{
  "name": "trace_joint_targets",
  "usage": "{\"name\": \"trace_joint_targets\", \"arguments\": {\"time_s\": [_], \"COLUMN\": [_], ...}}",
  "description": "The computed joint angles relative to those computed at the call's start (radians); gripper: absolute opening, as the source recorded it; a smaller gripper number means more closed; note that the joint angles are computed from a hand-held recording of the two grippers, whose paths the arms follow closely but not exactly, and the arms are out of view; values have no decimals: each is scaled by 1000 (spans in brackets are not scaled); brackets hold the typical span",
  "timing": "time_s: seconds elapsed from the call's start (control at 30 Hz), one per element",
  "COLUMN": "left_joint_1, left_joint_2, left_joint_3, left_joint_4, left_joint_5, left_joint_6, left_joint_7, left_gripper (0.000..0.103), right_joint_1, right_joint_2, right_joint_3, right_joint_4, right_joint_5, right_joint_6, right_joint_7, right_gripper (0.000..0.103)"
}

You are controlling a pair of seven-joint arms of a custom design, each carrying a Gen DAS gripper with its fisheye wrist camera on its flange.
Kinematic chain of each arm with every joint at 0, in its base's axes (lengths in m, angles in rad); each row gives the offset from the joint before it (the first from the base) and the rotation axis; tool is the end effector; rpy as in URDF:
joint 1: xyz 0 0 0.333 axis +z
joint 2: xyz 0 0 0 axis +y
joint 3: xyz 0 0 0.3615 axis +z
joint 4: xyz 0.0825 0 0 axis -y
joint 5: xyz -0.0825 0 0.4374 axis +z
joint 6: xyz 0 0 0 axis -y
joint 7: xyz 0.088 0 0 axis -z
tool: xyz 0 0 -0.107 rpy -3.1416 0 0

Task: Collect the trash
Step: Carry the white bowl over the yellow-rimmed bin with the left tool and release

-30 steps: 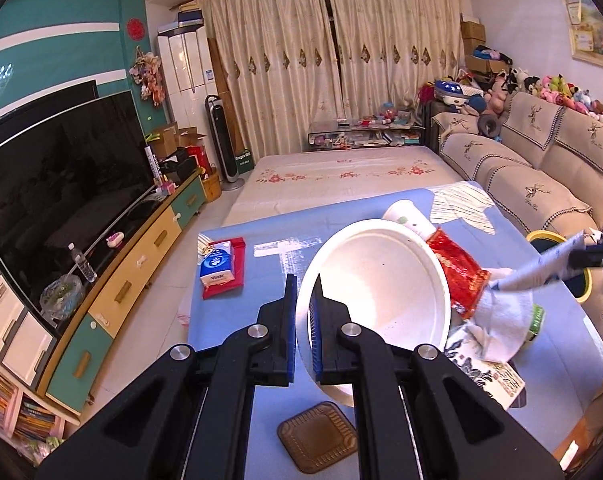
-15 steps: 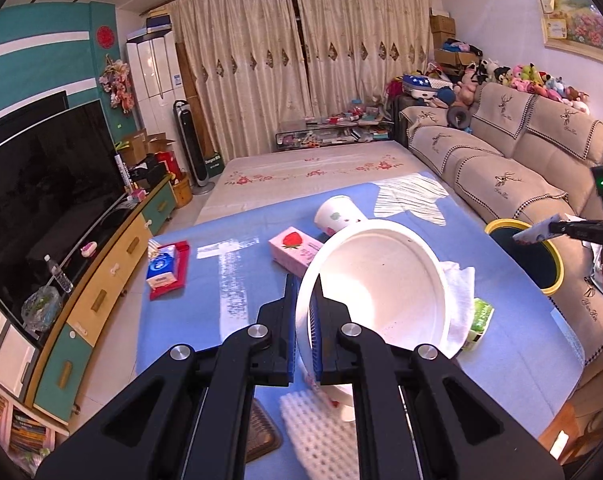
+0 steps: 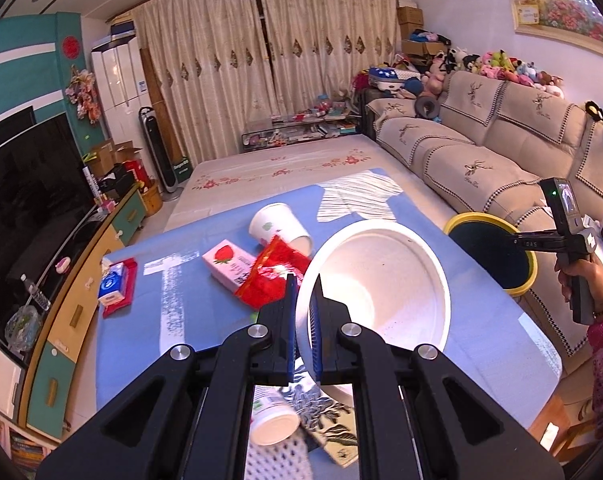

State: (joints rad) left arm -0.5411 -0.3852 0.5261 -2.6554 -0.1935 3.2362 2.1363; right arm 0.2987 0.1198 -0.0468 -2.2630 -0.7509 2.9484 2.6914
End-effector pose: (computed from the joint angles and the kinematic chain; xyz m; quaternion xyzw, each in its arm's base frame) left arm 0.4739 0.0215 0.4622 -0.5247 0.7248 -0.3190 0.3125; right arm 0.5743 0.1946 0.3659 -0.6139 0.7260 -0.1953 0.2406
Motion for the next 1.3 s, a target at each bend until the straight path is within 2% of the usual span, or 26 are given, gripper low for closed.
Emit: {"name": "trace_joint_targets", "arguments": {"time_s": [0.1, 0.13, 0.23, 0.3, 0.37, 0.4, 0.53, 0.63, 0.7, 0.8, 0.83, 0.97, 1.13, 1.3], "left_joint_1": [-35, -47, -86, -113, -167, -185, -328, -410, -485, -543, -542, -495, -452, -420], "left_joint_2": [11, 13, 25, 39, 55, 62, 123, 187, 243, 344, 383, 531, 665, 750], "left_joint_3": [2, -1, -3, -9, 5, 11, 76, 99, 133, 143, 132, 58, -8, -53], "left_joint_4": [10, 14, 28, 41, 58, 65, 119, 170, 215, 291, 323, 436, 549, 632], "left_joint_5": [-4, -7, -22, -41, -64, -75, -145, -212, -282, -417, -472, -507, -441, -356], "left_joint_6": [-4, -8, -20, -25, -28, -28, -38, -58, -79, -113, -133, -196, -242, -269], "left_joint_7": [-3, -5, -1, 6, 22, 30, 81, 114, 155, 241, 279, 261, 168, 76], "left_gripper": [7, 7, 7, 7, 7, 7, 7, 7, 7, 7, 7, 7, 7, 7], "right_joint_1": [4, 3, -29, -58, -89, -102, -148, -184, -205, -232, -241, -270, -296, -324], "right_joint_2": [-51, -76, -143, -181, -221, -238, -324, -384, -407, -434, -439, -435, -432, -443], "right_joint_3": [-15, -17, 11, 39, 68, 82, 129, 151, 161, 169, 171, 171, 166, 176], "right_joint_4": [-42, -59, -96, -120, -150, -161, -229, -277, -300, -332, -340, -357, -374, -390], "right_joint_5": [-106, -187, -410, -506, -591, -601, -617, -631, -633, -628, -631, -635, -605, -565], "right_joint_6": [29, 39, 45, 53, 60, 57, 19, 8, 5, 8, 12, 34, 53, 53], "right_joint_7": [107, 186, 402, 501, 591, 604, 639, 673, 689, 697, 703, 713, 689, 659], "right_gripper": [33, 33, 39, 42, 42, 42, 42, 44, 46, 46, 46, 46, 46, 46]}}
